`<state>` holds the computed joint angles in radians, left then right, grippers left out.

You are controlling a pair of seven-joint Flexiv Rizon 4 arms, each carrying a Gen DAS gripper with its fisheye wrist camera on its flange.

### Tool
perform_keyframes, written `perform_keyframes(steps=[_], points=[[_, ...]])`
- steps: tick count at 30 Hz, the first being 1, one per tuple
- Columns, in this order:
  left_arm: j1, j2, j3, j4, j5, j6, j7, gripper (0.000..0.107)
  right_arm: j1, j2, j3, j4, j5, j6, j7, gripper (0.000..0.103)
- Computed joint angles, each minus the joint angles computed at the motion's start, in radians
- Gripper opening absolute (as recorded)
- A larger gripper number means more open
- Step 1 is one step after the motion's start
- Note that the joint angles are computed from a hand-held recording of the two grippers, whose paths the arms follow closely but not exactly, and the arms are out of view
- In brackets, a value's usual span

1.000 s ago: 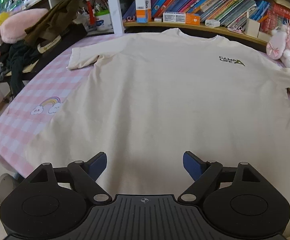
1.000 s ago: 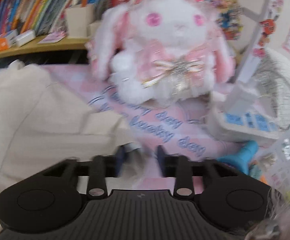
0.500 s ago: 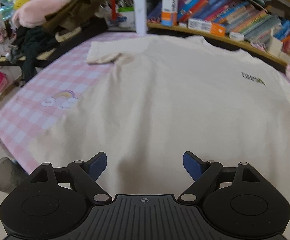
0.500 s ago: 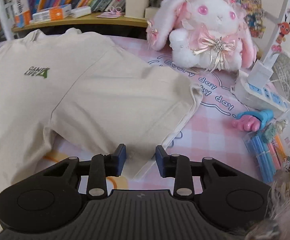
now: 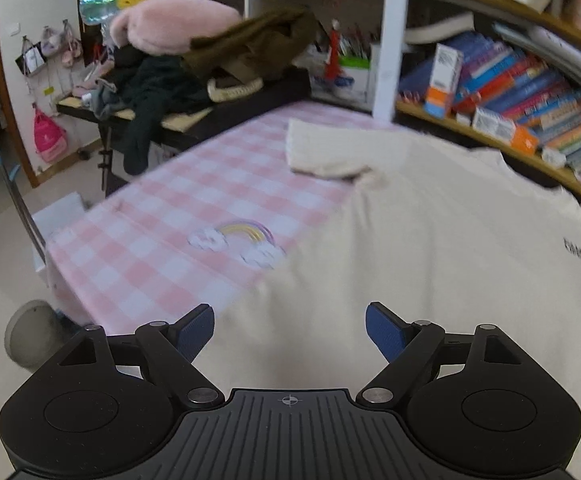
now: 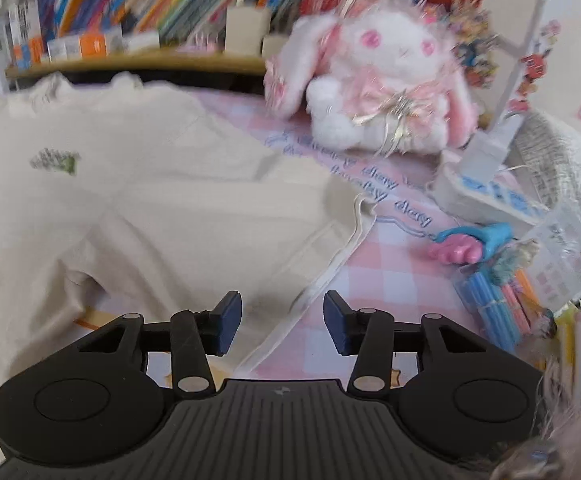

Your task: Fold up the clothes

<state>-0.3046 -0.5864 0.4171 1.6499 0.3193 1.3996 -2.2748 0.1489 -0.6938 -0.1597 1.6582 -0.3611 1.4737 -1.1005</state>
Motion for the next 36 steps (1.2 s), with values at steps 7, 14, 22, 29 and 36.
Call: perform_keyframes(steps=[7, 14, 22, 29, 36], points=[[0.281, -0.001, -0.277, 0.053, -0.129, 0.081, 0.359, 0.056, 0.038, 0.143, 0.057, 0.198, 0.055, 0.040, 0.027, 0.044], [0.567, -0.022, -0.606, 0.111, -0.279, 0.062, 0.772, 0.046, 0.366, 0.256, -0.212, 0.413, -0.018, 0.074, 0.356, 0.044], [0.865, -0.027, -0.951, 0.228, -0.437, 0.050, 1.133, 0.042, 0.806, 0.336, -0.619, 0.610, -0.227, 0.052, 0.742, 0.044], [0.959, -0.028, -1.060, 0.280, -0.538, 0.041, 1.291, 0.042, 0.959, 0.385, -0.732, 0.685, -0.351, -0.005, 0.941, 0.043], [0.966, -0.010, -1.079, 0.291, -0.641, -0.002, 1.373, 0.007, 0.904, 0.417, -0.655, 0.684, -0.421, -0.047, 0.992, 0.007]])
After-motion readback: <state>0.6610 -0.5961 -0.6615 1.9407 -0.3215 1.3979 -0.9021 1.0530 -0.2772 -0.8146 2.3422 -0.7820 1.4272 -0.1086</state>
